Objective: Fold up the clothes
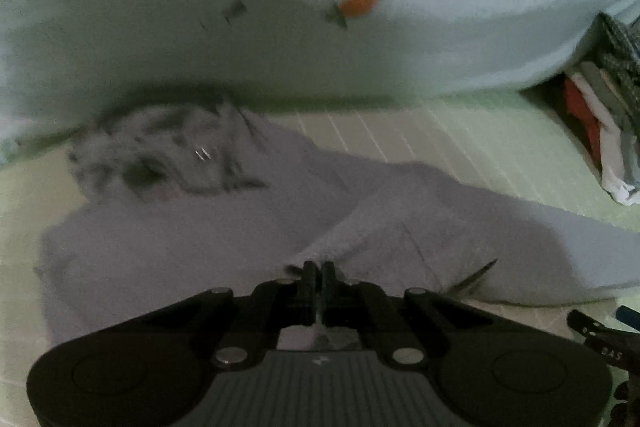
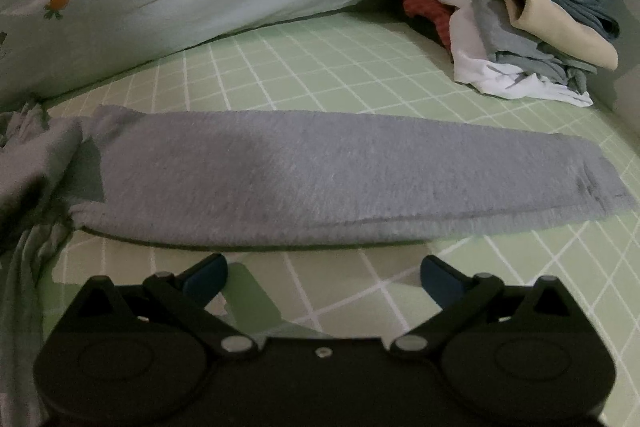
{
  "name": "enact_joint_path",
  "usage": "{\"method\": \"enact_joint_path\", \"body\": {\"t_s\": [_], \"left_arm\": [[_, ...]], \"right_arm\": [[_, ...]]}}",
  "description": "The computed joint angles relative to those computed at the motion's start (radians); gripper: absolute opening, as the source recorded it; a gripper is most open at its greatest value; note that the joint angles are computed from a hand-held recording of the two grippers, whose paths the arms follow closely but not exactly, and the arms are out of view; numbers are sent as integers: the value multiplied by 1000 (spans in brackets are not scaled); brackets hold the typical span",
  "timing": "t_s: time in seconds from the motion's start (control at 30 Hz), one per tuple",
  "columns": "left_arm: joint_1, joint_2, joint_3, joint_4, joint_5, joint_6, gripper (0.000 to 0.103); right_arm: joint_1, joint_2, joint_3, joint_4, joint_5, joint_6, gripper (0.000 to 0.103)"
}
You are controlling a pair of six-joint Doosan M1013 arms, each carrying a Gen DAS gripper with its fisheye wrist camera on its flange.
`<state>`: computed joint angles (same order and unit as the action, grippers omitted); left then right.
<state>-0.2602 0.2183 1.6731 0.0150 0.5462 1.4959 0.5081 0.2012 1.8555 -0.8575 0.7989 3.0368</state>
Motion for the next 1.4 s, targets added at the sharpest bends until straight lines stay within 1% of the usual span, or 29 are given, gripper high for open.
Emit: {"method": "enact_joint_path", "body": {"t_s": [0.13, 0.3, 0.4, 0.47, 0.53, 0.57, 0.63, 0.67, 0.73, 0.8, 0.87, 0.93, 1.0, 1.03, 1.13, 1.23, 1.3, 1.4], "left_arm": [[18, -29, 10, 114, -39, -55, 2], [62, -48, 12, 198, -33, -117, 2], [90, -47, 10, 269, -4, -211, 2], [109, -47, 9, 308, 31, -285, 2], [128, -41, 8, 316, 76, -310, 2], [136, -39, 13, 321, 82, -337, 3], [147, -33, 15, 314, 110, -375, 10], [151, -30, 13, 307, 129, -391, 16], [144, -33, 19, 344, 136, -469, 50], [140, -51, 40, 369, 95, -530, 66], [130, -65, 54, 387, 56, -583, 71], [115, -74, 63, 420, 43, -647, 80], [101, -79, 66, 442, 39, -690, 84], [96, -80, 65, 431, 44, -681, 84], [83, -79, 57, 365, 57, -594, 84], [60, -78, 53, 375, 74, -594, 84], [48, -76, 47, 365, 83, -589, 85], [40, -74, 32, 299, 104, -530, 85]], "right_arm": [[-2, -1, 0, 4, -2, -6, 103], [-1, -1, 1, 1, -1, -2, 103], [-1, -1, 2, 2, -3, -3, 103], [-2, -1, 1, 7, -3, -12, 103], [-2, 0, -2, 10, 2, -21, 103], [-2, 1, -4, 12, 4, -28, 103], [-4, 3, -10, 27, 4, -51, 103], [-7, 4, -15, 42, 6, -66, 103], [-9, 8, -26, 67, 15, -92, 103], [-4, 16, -39, 68, 37, -103, 103], [3, 20, -43, 50, 43, -106, 103], [1, 12, -31, 27, 14, -73, 103], [-4, 1, -17, 4, -20, -34, 103], [-7, -4, -12, -8, -27, -22, 103], [-15, -16, 2, -51, -27, 18, 103], [-34, -31, 21, -71, -38, 61, 103], [-46, -39, 35, -93, -32, 99, 103], [-63, -47, 59, -153, -3, 179, 103]]}}
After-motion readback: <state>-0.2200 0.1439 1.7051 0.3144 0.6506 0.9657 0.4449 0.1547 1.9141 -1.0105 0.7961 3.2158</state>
